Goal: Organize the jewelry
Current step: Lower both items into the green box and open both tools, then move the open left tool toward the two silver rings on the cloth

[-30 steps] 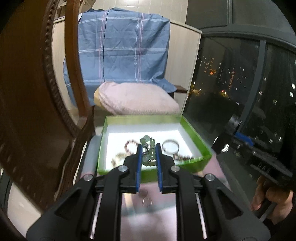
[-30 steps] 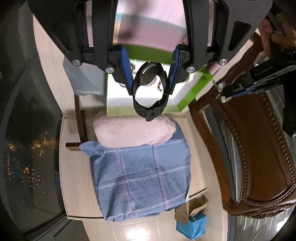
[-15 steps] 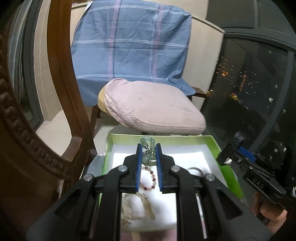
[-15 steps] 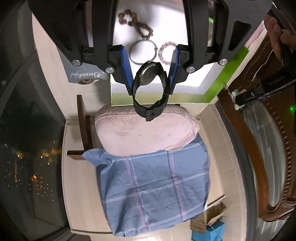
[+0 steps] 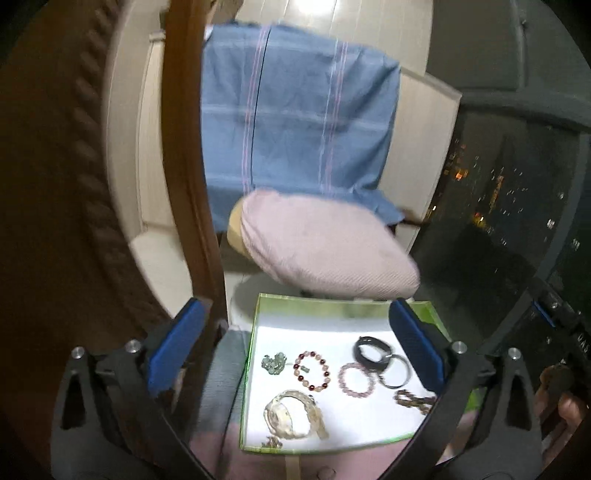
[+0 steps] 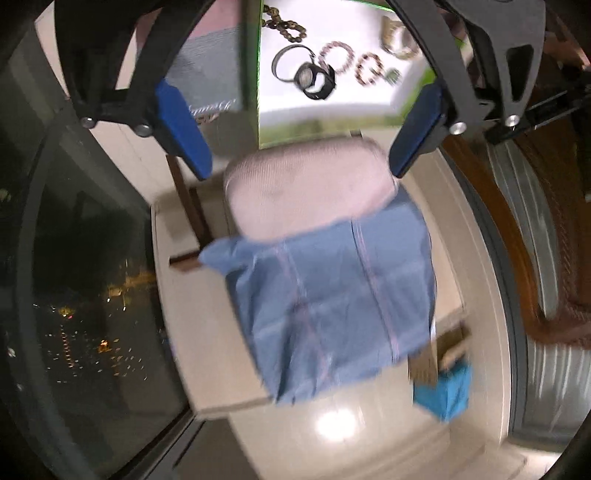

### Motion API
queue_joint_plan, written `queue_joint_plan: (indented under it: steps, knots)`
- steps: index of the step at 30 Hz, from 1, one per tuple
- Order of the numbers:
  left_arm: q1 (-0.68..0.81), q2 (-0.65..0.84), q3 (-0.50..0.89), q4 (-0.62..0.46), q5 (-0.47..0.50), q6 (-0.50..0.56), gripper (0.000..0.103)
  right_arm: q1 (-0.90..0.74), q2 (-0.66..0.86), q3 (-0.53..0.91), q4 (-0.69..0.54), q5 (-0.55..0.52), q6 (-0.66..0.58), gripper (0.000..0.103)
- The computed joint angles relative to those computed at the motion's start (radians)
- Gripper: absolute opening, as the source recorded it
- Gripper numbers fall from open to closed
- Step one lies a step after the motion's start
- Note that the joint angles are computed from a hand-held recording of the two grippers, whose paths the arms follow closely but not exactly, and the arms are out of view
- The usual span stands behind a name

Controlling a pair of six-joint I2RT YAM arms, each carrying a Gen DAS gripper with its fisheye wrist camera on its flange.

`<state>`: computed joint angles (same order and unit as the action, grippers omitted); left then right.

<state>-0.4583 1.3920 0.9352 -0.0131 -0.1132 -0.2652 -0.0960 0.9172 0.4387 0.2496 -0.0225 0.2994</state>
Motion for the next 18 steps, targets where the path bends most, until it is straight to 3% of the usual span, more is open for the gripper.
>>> queue_joint_plan:
  steps: [2, 4, 6, 8, 14, 16, 18]
  knots:
    - [-0.031, -0.122, -0.067, -0.016, -0.03, 0.018, 0.099, -0.015, -0.175, -0.034, -0.103, -0.027, -0.015, 0.098]
    - [-0.084, -0.247, -0.152, -0.028, -0.083, 0.046, 0.099, 0.023, -0.3, -0.038, -0.233, 0.011, -0.046, 0.098]
    - [-0.152, -0.344, -0.225, -0.053, -0.169, 0.054, 0.099, 0.124, -0.408, -0.036, -0.369, 0.106, -0.072, 0.098]
    - [-0.196, -0.402, -0.265, -0.095, -0.192, 0.041, 0.099, 0.26, -0.503, -0.049, -0.485, 0.219, -0.086, 0.098]
    - [-0.395, -0.529, -0.376, -0.224, -0.376, -0.028, 0.099, 0.664, -0.643, -0.093, -0.724, 0.579, 0.001, 0.098]
    - [-0.415, -0.521, -0.399, -0.253, -0.38, -0.078, 0.099, 0.755, -0.649, -0.1, -0.756, 0.672, 0.035, 0.098]
    - [-0.415, -0.484, -0.406, -0.257, -0.365, -0.11, 0.099, 0.784, -0.652, -0.104, -0.77, 0.7, 0.054, 0.098]
